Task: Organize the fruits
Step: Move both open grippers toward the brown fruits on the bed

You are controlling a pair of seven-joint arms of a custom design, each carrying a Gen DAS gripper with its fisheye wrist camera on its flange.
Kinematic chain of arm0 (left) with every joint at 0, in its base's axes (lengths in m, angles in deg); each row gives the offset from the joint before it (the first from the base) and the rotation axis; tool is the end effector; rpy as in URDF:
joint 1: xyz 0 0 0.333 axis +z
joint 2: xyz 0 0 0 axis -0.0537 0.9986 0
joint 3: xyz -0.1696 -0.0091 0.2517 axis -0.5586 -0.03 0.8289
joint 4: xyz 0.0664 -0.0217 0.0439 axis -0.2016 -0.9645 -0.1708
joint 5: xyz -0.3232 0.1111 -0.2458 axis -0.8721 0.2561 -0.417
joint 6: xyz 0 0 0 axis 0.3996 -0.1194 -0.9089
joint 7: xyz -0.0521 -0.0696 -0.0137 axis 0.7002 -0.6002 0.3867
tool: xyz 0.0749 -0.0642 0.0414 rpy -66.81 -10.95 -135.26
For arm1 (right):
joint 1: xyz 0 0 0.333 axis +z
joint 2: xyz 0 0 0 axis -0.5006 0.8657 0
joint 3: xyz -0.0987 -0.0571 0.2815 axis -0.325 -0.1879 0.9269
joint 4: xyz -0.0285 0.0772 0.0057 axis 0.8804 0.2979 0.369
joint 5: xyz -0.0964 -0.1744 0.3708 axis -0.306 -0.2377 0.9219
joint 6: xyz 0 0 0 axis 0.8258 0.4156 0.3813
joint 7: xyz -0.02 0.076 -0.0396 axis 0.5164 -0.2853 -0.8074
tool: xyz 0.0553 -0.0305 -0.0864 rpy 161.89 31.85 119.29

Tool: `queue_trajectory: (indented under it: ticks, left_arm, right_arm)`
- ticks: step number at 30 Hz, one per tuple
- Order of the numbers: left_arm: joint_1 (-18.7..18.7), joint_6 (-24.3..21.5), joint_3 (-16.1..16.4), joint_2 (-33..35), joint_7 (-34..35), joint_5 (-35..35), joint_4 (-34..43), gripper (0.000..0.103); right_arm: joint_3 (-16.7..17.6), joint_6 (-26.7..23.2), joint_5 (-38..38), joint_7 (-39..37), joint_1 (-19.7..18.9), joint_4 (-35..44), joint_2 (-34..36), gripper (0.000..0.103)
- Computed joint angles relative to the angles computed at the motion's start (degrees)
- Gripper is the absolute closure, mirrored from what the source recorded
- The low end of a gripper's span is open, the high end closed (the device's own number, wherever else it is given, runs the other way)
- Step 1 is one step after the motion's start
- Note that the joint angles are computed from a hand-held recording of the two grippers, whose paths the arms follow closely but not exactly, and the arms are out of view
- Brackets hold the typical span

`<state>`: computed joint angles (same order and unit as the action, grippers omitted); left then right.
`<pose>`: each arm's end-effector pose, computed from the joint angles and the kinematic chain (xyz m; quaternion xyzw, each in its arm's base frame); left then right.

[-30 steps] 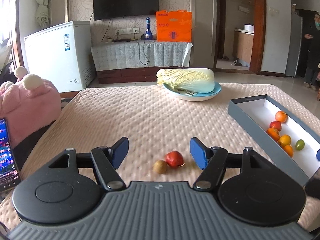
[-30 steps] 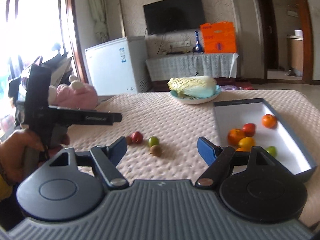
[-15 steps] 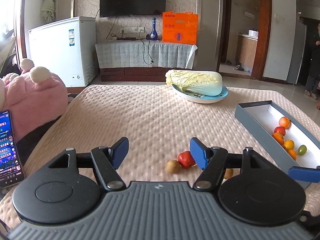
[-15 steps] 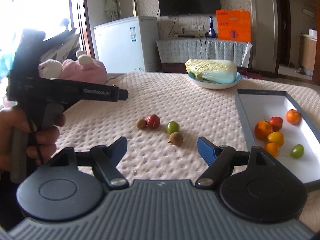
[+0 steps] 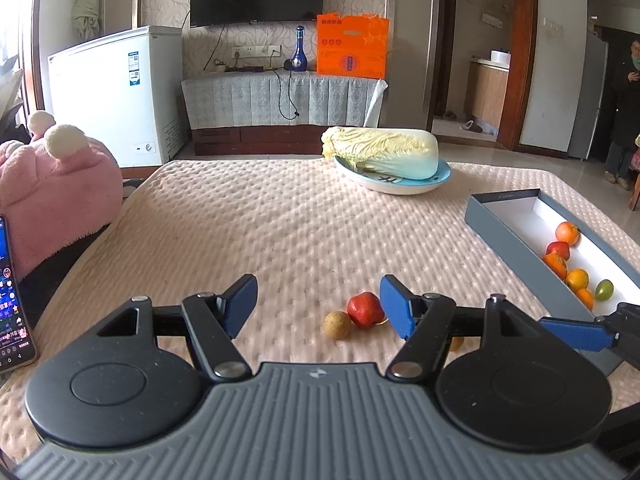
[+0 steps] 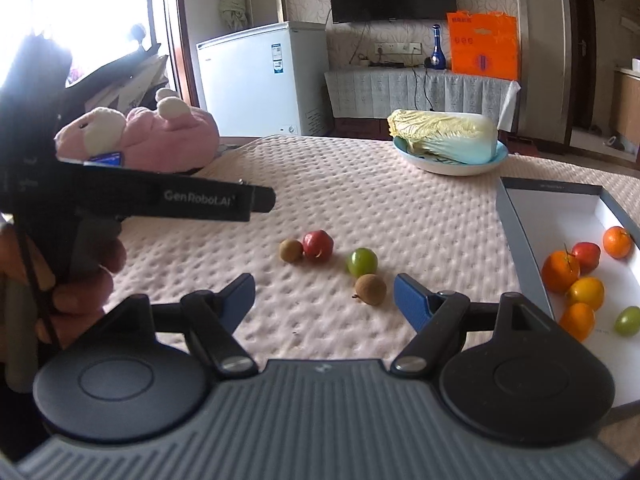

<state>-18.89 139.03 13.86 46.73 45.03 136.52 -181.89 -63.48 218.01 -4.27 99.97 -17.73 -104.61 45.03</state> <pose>0.6373 -0.2684 0.5070 -0.6172 0.6168 -0.3555 0.3350 0.6458 0.3105 0.4460 -0.7219 0.4704 -0.2279 0.4535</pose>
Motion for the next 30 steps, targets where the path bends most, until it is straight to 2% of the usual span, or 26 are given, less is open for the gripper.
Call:
queue_trajectory:
  ticks: [2,3,8,13,16,19,24,26,28,30]
  left_arm:
    - [0.0,-0.1,0.0,0.1,0.1,-0.2,0.1,0.03]
    - [0.1,-0.1,0.0,0.2,0.1,-0.3,0.1,0.03]
    - [0.1,-1.2,0.1,0.8,0.7,-2.1,0.6,0.03]
    - [0.0,-1.1,0.3,1.4,1.6,-2.3,0.9,0.03]
    - [0.2,-0.8,0.4,1.7,2.8,-3.4,1.1,0.03]
    - [0.2,-0.7,0.7,1.8,2.9,-4.4,1.1,0.03]
    - [0.4,-1.1,1.7,0.7,-1.3,-3.1,0.4,0.031]
    - [0.9,-0.8,1.9,0.2,-3.2,-2.3,-0.1,0.031]
    - [1.6,-0.9,1.5,0.0,-3.1,-2.8,-0.4,0.031]
    - [2.0,-1.1,1.3,0.0,-2.6,-2.9,-0.5,0.031]
  right_arm:
    - [-4.3,-0.8,0.1,2.0,3.5,0.0,-0.5,0.028]
    - [-4.8,-1.5,0.3,2.4,3.7,0.1,-0.6,0.029]
    - [-3.7,-0.9,0.8,2.2,2.2,-0.8,-1.3,0.029]
    - [-5.8,-2.9,0.5,3.1,3.5,0.3,-0.8,0.03]
    - [-5.9,-4.3,0.3,2.7,3.6,1.6,0.1,0.042]
    - [-5.6,-6.3,0.1,1.3,3.8,3.4,1.3,0.048]
    - [-11.5,-8.2,-2.9,3.9,9.4,6.9,3.7,0.051]
    - [-13.5,-9.5,-4.1,5.6,11.0,9.2,5.3,0.057]
    - [-15.5,-11.1,-5.8,7.4,12.7,11.5,6.9,0.062]
    - [-17.4,-12.4,-7.4,9.9,14.2,13.4,8.2,0.062]
